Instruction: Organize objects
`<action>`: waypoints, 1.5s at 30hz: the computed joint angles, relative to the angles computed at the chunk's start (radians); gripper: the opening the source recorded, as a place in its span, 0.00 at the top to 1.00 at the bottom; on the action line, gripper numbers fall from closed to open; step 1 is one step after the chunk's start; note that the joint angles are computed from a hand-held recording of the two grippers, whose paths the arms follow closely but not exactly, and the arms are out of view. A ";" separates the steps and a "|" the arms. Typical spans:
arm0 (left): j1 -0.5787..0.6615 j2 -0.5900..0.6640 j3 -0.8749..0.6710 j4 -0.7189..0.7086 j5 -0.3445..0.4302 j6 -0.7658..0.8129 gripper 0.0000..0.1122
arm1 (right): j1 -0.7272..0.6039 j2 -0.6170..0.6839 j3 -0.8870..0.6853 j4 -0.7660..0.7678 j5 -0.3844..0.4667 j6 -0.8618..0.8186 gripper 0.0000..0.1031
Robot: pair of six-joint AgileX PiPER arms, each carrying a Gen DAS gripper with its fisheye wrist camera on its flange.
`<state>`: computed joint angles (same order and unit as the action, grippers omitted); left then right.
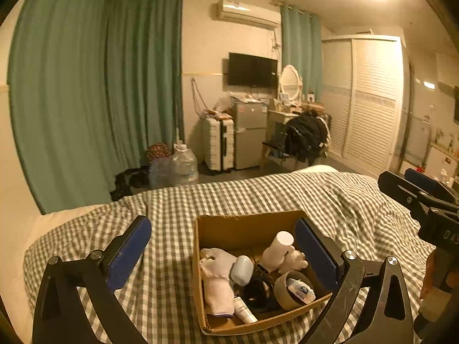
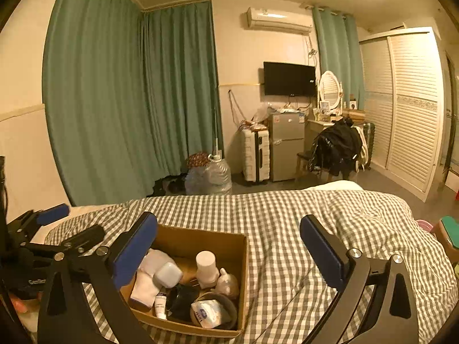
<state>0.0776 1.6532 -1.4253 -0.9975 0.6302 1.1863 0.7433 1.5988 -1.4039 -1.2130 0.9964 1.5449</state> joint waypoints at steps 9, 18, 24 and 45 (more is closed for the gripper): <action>-0.036 -0.070 0.106 -0.070 -0.138 0.095 0.08 | -0.034 -0.013 0.066 -0.015 -0.044 0.075 0.02; -0.044 -0.068 0.109 -0.046 -0.149 0.071 0.08 | -0.037 0.007 0.076 -0.005 -0.033 0.080 0.02; -0.042 -0.073 0.108 -0.045 -0.147 0.068 0.08 | -0.024 0.022 0.058 -0.015 -0.038 0.076 0.02; -0.048 -0.067 0.101 -0.026 -0.164 0.062 0.08 | -0.024 0.046 0.036 0.006 -0.030 0.033 0.02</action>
